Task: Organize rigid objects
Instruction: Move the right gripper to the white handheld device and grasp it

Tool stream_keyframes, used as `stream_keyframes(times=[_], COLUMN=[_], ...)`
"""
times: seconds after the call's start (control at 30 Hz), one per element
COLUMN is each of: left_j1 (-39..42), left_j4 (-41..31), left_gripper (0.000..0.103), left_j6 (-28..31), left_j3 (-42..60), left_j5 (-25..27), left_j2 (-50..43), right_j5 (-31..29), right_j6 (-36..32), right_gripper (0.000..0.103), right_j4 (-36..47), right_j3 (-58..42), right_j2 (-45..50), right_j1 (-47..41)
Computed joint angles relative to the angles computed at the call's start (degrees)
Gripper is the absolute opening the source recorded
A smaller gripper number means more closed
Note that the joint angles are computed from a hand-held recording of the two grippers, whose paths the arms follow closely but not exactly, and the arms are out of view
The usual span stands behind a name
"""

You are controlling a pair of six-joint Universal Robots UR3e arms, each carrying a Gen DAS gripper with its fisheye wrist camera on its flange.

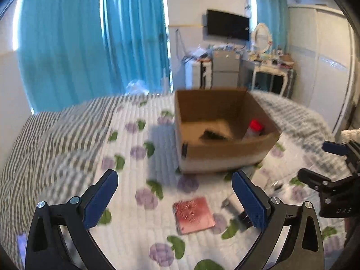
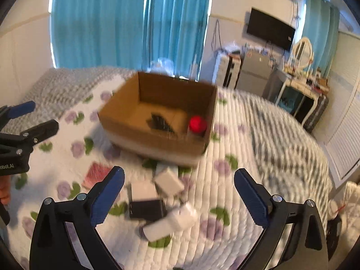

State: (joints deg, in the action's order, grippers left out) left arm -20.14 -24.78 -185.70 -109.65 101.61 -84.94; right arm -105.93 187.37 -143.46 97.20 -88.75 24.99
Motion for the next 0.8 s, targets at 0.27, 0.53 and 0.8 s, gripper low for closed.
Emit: stream_keyframes(times=[0.27, 0.53, 0.8], left_j1=[1.1, 0.3, -3.1], left_j4=[4.9, 4.8, 0.9], left_gripper=[0.103, 0.103, 0.103], left_j6=[-2.5, -3.2, -4.8], left_j3=[-8.8, -9.1, -5.3], left_j5=[-0.2, -1.2, -0.5], left_j2=[-4.5, -5.2, -7.3], right_j5=[-0.1, 3.0, 8.5], right_j6=[4.4, 11.0, 9.0], right_gripper=[0.098, 0.097, 0.063], right_j4=[-0.8, 1.7, -3.2], right_j3=[9.1, 9.6, 12.3], right_j2=[4.2, 8.0, 8.8], right_j1=[-1.9, -6.4, -7.1])
